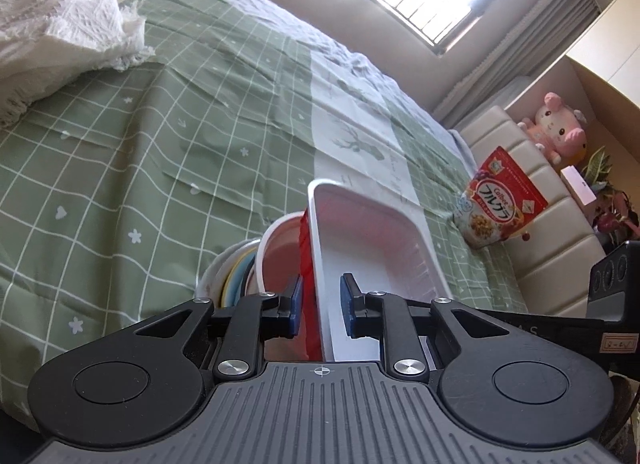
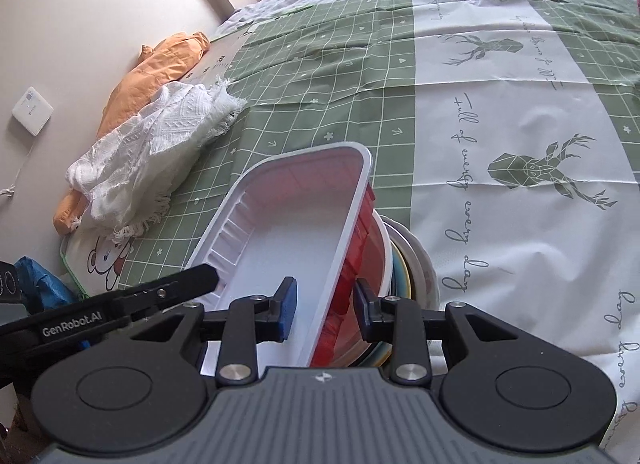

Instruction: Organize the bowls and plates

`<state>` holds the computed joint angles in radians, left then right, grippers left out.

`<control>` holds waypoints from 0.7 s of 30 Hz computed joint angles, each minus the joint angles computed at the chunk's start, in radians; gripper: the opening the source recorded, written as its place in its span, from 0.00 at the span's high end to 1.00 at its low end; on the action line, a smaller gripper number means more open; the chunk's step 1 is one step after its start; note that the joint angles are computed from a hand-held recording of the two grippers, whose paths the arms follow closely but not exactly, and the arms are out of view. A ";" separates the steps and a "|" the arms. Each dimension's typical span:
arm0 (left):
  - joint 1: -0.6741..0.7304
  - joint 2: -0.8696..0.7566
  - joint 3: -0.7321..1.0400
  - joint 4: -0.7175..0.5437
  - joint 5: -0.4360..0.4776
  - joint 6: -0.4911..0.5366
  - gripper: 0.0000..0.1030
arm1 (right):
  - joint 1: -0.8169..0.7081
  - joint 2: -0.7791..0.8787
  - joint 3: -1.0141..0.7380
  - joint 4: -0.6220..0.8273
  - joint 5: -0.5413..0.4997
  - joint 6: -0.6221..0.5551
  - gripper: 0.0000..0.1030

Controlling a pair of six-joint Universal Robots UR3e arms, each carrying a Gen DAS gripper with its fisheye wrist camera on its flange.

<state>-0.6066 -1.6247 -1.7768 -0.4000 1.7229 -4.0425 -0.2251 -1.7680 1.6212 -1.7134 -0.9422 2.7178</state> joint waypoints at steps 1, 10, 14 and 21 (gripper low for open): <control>0.000 0.005 0.000 -0.001 0.011 0.000 0.79 | -0.003 0.000 -0.003 0.001 0.000 0.000 0.70; 0.076 -0.016 -0.007 0.044 -0.138 0.024 0.79 | -0.014 0.000 -0.006 -0.033 0.004 0.037 0.70; 0.068 -0.037 0.035 0.033 -0.106 0.058 0.79 | 0.005 0.018 -0.015 -0.052 -0.006 0.051 0.70; 0.102 -0.019 -0.013 0.050 -0.132 0.044 0.79 | 0.033 0.037 -0.023 -0.067 -0.008 0.064 0.70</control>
<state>-0.5043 -1.6435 -1.7901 -0.3504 1.5913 -3.9984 -0.1917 -1.7307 1.5979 -1.7808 -0.9507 2.7814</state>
